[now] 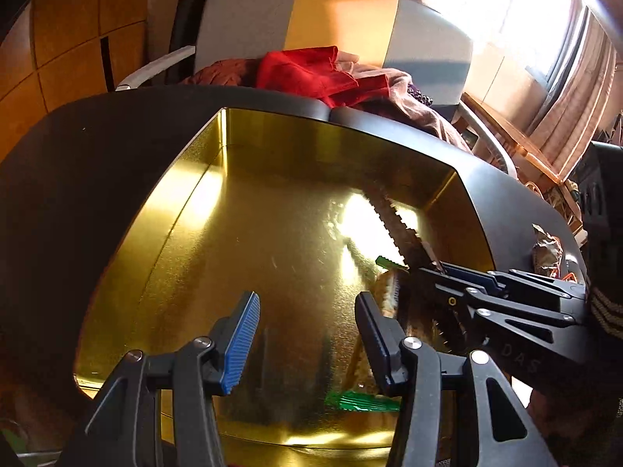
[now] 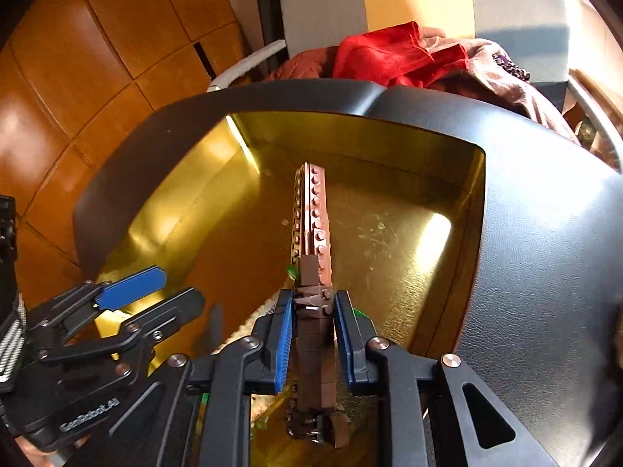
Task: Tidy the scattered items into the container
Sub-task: 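Lower crackers and brick rail into the gold tray and open both grippers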
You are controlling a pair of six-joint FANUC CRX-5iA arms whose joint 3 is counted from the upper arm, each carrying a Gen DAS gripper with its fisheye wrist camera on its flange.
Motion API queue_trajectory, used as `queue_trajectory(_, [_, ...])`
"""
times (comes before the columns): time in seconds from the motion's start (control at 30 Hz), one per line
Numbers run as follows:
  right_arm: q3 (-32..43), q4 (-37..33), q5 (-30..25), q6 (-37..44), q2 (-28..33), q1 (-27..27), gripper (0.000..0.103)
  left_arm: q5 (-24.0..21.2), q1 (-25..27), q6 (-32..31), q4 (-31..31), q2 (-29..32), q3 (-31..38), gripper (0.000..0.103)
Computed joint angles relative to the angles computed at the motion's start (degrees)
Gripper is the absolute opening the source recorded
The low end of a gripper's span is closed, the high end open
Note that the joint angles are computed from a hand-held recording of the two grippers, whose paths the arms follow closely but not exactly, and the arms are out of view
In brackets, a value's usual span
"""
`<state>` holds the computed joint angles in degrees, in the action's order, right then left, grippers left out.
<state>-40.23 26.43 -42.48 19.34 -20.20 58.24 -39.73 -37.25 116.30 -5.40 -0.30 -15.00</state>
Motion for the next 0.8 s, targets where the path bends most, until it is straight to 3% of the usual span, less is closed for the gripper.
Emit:
queue_trajectory(0.13, [-0.17, 0.47, -0.32, -0.49, 0.3, 0.06, 0.024, -0.49, -0.7, -0.78, 0.47, 0.74, 0.45, 0.052])
queue_trajectory(0.43, [-1.98, 6.01, -3.93, -5.58, -1.83, 3.0, 0.041, -1.46, -1.91, 0.9, -0.93, 0.25, 0.61, 0.052])
queue_trajectory(0.5, [-2.73, 8.36, -4.73, -7.78, -2.72, 4.26, 0.055, -2.01, -2.43, 2.33, -2.29, -0.16, 0.76, 0.055])
queue_trajectory(0.6, [-3.79, 12.95, -6.73, -12.03, -3.57, 6.5, 0.066, -4.16, -4.02, 7.36, -7.03, -0.65, 1.89, 0.056])
queue_trajectory(0.7, [-4.89, 18.5, -11.32, -17.3, -4.3, 9.6, 0.081, -6.53, -5.72, 11.95, -11.59, -1.1, 2.97, 0.056])
queue_trajectory(0.8, [-4.91, 22.3, -18.28, -22.34, -4.14, 13.08, 0.088, -8.65, -7.74, 16.02, -16.36, -1.92, 3.85, 0.056])
